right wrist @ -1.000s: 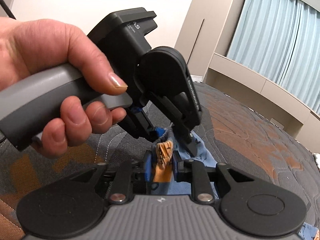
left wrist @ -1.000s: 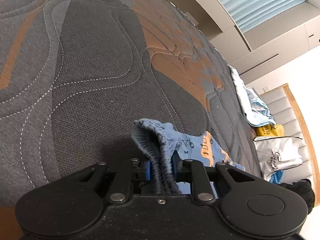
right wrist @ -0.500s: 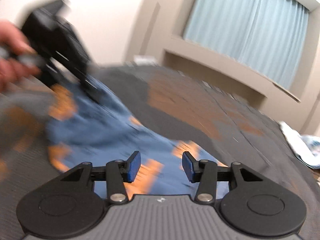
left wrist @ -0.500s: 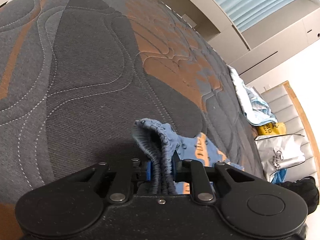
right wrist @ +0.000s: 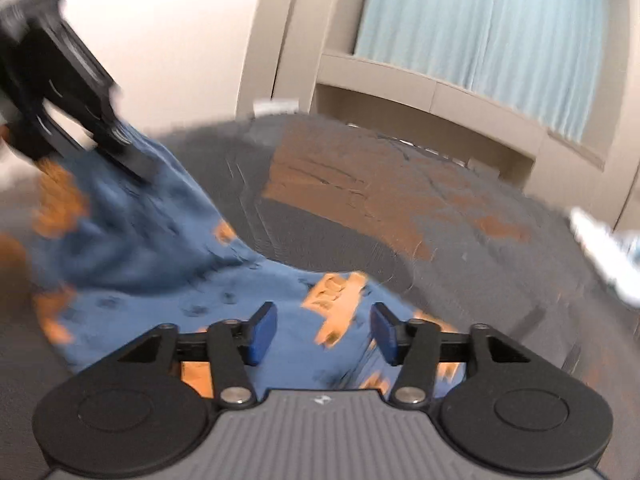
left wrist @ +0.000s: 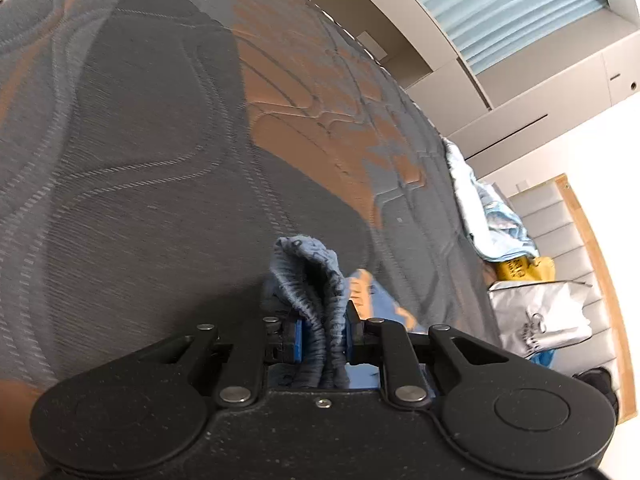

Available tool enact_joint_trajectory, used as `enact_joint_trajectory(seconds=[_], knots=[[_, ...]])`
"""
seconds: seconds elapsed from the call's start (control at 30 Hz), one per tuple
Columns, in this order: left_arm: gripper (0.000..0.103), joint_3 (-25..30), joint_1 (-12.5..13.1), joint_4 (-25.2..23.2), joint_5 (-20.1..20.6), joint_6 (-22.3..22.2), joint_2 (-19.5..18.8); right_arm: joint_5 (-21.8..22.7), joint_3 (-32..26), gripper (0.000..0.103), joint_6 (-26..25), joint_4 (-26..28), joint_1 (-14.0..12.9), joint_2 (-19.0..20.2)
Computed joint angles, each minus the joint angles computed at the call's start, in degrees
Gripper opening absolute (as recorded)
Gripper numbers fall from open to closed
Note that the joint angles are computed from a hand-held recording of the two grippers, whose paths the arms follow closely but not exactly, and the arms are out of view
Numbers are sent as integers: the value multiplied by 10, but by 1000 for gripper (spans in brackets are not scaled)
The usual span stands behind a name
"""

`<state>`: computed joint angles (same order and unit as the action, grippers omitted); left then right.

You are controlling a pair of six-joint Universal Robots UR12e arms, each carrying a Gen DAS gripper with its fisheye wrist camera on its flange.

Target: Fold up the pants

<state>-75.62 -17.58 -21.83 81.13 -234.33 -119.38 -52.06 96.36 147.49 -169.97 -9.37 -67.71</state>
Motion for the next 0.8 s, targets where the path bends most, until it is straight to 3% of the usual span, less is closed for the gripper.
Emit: enact_joint_trajectory(seconds=[0.1, 0.23, 0.4, 0.53, 0.8], knots=[[20, 28, -10, 4, 6, -18, -17, 54, 39, 63, 6, 34, -15, -32], [20, 65, -21, -30, 11, -6, -32, 117, 60, 64, 43, 50, -13, -53], [20, 90, -28, -73, 21, 12, -35, 151, 50, 64, 176, 33, -7, -53], [20, 100, -29, -87, 24, 10, -33, 167, 41, 63, 246, 45, -9, -51], [21, 126, -33, -109, 16, 16, -40, 165, 52, 63, 282, -18, -16, -54]])
